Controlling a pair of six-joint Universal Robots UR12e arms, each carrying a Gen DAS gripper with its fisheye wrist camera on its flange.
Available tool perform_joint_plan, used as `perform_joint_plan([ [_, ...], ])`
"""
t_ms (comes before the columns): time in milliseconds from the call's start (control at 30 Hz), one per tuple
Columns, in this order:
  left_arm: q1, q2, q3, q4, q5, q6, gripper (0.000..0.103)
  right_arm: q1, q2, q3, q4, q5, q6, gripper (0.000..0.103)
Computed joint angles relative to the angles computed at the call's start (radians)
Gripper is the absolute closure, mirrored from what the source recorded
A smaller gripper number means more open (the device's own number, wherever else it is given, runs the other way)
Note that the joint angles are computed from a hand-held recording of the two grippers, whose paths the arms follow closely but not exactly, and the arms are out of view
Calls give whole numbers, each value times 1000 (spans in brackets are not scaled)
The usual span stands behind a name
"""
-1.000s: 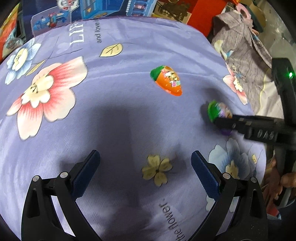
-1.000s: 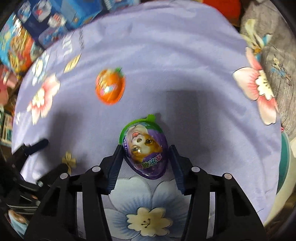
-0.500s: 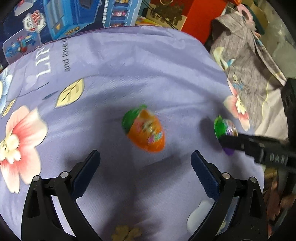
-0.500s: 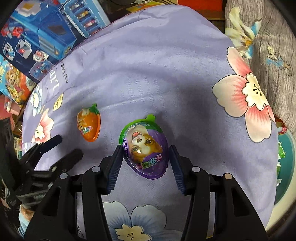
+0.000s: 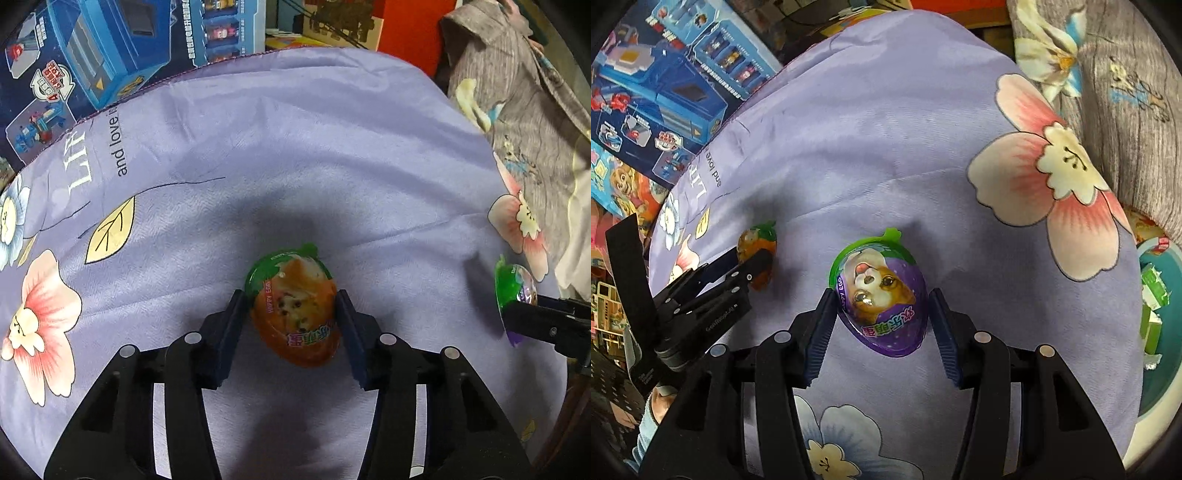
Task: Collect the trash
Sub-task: 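Carry the purple and orange eggs over the teal bin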
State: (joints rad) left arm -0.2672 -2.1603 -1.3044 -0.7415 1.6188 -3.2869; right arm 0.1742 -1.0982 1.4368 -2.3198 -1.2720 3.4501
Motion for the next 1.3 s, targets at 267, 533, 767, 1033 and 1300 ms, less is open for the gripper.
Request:
perform_joint_plan([
  [267, -23, 31, -15, 9, -22, 34, 53, -23, -46, 63, -57, 13, 26, 54],
  [533, -57, 68, -36, 26, -56, 73, 53, -52, -111, 141, -118, 16, 49, 54],
  [767, -90, 82, -41, 20, -71, 87, 53, -84, -171, 219, -167, 23, 65, 54],
  [1033, -132, 92, -38, -11, -76, 121, 53, -138, -238, 320, -252, 57, 103, 54],
  [1300, -195, 47, 37, -62, -127, 190, 52, -235, -318, 437, -324, 55, 166, 54],
])
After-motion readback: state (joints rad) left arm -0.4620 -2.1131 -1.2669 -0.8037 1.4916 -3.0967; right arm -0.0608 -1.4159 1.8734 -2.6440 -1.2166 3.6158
